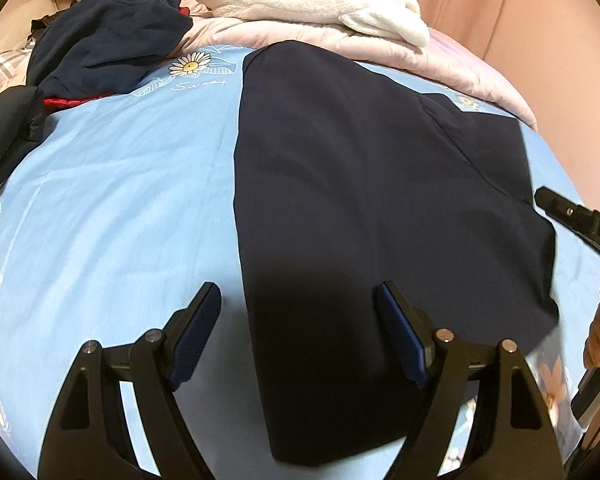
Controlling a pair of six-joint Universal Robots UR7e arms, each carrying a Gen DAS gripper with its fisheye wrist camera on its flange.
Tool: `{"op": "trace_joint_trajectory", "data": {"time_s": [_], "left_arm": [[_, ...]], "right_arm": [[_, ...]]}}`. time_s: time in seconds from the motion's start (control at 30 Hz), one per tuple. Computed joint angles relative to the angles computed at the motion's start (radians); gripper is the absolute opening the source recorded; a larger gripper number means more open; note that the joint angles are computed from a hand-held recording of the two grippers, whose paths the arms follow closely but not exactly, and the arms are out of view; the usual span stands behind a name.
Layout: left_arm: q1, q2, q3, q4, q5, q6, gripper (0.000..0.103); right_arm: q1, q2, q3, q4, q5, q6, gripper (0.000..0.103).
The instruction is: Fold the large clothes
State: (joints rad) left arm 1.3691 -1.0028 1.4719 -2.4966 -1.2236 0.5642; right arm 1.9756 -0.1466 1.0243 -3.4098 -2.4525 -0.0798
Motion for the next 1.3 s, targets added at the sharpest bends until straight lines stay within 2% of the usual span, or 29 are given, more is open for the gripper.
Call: {"op": "trace_joint_trajectory", "data": {"time_s": [0.17,0.33,0.4,0.53,0.6,0.73,0.93,1.07,1.23,1.3], "left_arm": [[-0.004,-0.057,0.078,-0.041,-0.011,0.032,0.077],[-0.003,-0.095,0.137,-0.064,-0.015,0.061,0.068],[-0.001,-0.097,0.148,-0.07,-0.013,0.072,0.066],[0.005,-0.08,0.137,-0.06,-0.01,0.069,0.065],[0.01,-0.077,0.129,-0.047,-0.021,0.059,0.065],[0.01,-0.074,0.12,-0.035,-0.022,0.057,0.065],[0.013,-0.083,0.118,-0.014,-0.02,0.053,0.067],[0.011,-0.086,0.118,-0.003,-0.017,0.047,0.067],[0.001,-0.086,0.114,-0.009,-0.016,0.05,0.066],[-0.004,-0.078,0.103,-0.021,-0.014,0.048,0.064]], "right_arm": [[0.022,0.016,0.006,-0.028,0.035,-0.092,0.052],[0.025,0.021,0.022,-0.005,0.065,-0.112,0.041],[0.024,0.031,0.01,0.031,0.04,-0.111,0.041],[0.001,0.035,0.0,0.139,-0.004,-0.026,0.04],[-0.014,0.031,0.004,0.173,-0.003,0.003,0.038],[-0.028,0.018,0.022,0.161,0.026,0.017,0.038],[-0.013,-0.014,0.054,0.204,-0.002,0.057,0.038],[-0.007,-0.043,0.098,0.059,0.088,0.015,0.038],[-0.027,-0.014,-0.007,0.034,0.137,-0.01,0.038],[-0.042,0.003,-0.059,0.039,0.181,-0.006,0.038]]}}
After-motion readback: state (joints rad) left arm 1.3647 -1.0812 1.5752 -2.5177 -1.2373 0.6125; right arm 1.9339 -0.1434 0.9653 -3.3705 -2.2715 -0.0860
